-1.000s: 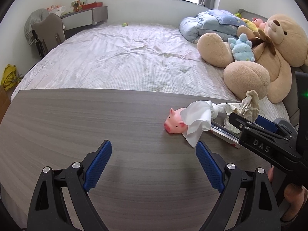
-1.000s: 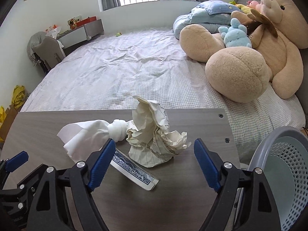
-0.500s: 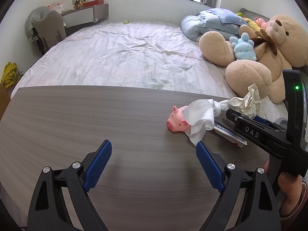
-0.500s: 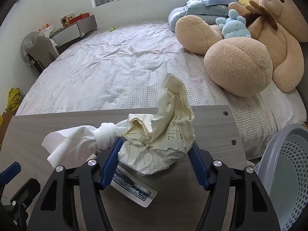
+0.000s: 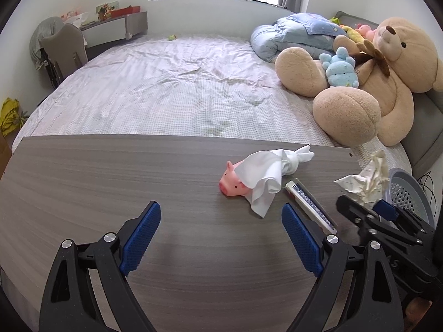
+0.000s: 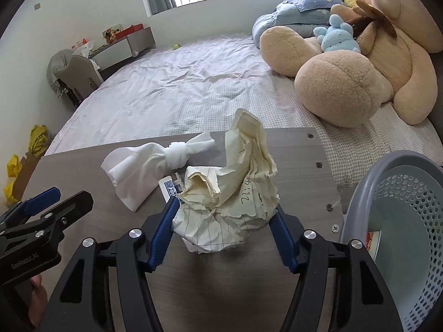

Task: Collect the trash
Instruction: 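Grasp the crumpled paper with the right tool and lift it, then grasp the white tissue with the left tool while the right tool holds the paper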

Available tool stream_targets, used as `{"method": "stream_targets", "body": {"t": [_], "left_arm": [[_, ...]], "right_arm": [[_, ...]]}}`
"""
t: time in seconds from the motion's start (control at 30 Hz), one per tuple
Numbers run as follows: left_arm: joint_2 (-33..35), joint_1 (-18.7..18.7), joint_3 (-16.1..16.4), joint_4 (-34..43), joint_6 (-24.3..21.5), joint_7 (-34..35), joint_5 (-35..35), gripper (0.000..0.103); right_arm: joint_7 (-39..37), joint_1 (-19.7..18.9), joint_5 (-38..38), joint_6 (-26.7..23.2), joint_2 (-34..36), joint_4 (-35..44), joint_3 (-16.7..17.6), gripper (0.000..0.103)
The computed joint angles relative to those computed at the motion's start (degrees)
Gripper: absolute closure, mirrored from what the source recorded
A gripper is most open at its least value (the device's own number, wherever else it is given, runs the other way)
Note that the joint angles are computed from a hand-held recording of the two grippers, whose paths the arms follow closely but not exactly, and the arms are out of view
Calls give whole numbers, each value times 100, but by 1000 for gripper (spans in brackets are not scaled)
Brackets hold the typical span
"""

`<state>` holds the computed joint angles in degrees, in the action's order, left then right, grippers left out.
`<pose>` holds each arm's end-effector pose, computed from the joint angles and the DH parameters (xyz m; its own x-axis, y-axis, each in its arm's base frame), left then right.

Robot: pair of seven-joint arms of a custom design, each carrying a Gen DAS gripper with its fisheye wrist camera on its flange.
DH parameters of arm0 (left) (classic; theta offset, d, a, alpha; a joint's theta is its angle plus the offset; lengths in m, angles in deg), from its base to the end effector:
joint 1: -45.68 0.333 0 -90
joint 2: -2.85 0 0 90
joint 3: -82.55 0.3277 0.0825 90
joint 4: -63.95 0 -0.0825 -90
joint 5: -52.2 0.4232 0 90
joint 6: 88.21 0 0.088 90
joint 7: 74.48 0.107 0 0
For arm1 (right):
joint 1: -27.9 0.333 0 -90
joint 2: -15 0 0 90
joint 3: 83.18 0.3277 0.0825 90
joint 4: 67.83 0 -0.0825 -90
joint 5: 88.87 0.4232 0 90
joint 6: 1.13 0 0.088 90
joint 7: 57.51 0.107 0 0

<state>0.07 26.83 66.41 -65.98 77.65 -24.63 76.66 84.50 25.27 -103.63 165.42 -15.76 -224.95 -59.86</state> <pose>0.4655 -0.3573 0.4403 -0.3199 -0.9429 0.0928 -0.7445 0.1895 -0.6401 0.4009 0.1644 0.4249 -0.2266 -0.9579 -0.1764 -0.7182 0.2867 -0.6341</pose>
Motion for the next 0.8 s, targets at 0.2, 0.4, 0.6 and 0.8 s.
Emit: {"method": "stream_targets", "body": {"t": [0.2, 0.4, 0.6, 0.8], "left_arm": [[325, -65, -47, 433, -130, -182, 449, 16], [928, -247, -72, 1125, -356, 176, 368, 16], [1511, -527, 51, 1820, -766, 368, 315, 17], [1890, -620, 12, 2260, -1112, 751, 116, 32]], "right_arm": [[-59, 153, 272, -21, -441, -355, -246, 41], [-313, 204, 638, 109, -894, -721, -409, 41], [-575, 262, 1054, 232, -1234, -1045, -604, 41], [-884, 328, 1416, 377, -1381, -1241, -731, 41]]}}
